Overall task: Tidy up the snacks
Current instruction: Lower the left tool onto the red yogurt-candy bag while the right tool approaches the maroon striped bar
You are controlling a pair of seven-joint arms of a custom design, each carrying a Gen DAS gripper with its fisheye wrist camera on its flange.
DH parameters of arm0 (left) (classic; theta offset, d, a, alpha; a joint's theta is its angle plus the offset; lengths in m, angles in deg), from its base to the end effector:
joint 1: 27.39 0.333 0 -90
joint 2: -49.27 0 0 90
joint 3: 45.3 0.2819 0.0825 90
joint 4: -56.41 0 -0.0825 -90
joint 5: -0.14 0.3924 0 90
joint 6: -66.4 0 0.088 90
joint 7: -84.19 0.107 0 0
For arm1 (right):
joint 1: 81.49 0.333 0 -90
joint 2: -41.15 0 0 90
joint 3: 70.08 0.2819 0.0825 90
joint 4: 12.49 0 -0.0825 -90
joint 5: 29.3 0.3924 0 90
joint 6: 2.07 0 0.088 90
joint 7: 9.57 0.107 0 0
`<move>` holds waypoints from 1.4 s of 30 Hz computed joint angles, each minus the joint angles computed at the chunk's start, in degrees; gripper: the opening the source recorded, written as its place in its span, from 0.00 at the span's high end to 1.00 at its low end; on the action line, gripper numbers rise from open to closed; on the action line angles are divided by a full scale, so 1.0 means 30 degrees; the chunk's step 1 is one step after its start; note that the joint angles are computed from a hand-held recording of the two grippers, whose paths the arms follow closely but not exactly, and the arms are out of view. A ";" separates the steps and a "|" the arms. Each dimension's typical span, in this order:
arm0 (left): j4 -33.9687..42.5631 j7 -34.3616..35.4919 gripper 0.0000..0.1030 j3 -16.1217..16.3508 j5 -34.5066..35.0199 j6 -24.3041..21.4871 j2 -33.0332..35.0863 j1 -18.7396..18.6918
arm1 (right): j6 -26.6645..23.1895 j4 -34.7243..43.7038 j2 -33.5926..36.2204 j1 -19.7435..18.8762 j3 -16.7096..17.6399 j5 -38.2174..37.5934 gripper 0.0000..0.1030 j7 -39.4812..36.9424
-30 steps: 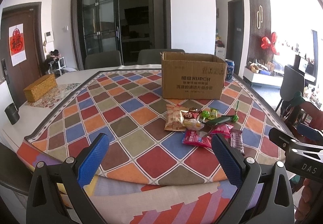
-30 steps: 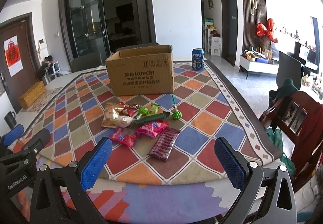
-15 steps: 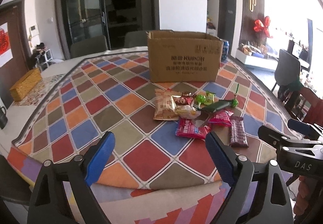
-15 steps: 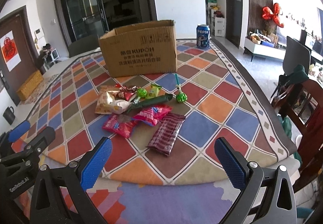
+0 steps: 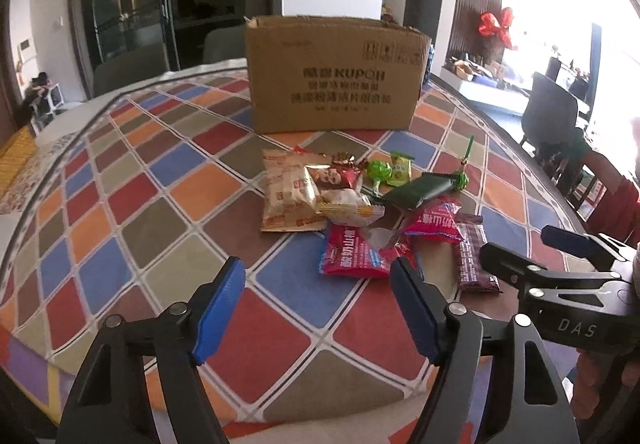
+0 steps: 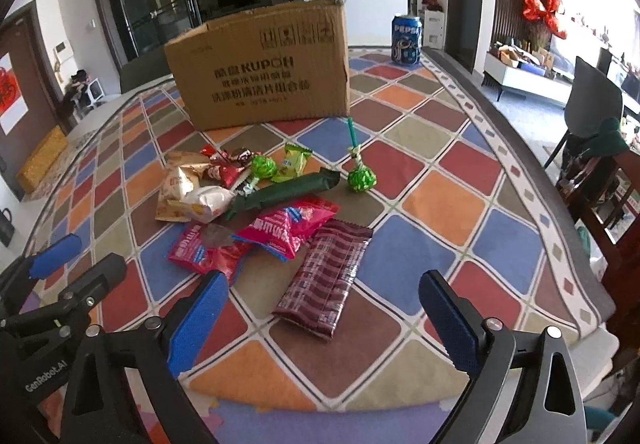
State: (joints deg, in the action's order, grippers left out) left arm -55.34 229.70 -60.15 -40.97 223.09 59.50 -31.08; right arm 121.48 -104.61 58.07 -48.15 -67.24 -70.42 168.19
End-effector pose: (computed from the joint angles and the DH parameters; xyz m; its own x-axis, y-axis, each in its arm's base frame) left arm 0.6125 -0.1721 0.4145 -0.6523 -0.7566 0.0446 -0.5683 0.4493 -0.6894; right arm 0.5617 0.3737 0.4564 -0.5091 -0.8545 -0.1033 -0.6423 0.4570 -0.6153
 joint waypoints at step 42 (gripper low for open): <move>0.4521 -0.3020 0.96 -0.1089 0.1962 -0.4229 0.4126 0.0857 | 0.1161 0.1010 0.1820 -0.0356 -0.0855 0.2709 0.57 -0.1854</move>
State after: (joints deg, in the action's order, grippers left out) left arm -41.77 220.64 -63.42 -35.09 210.41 71.88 -28.51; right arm 124.97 -101.58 63.53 -49.22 -69.80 -62.30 162.63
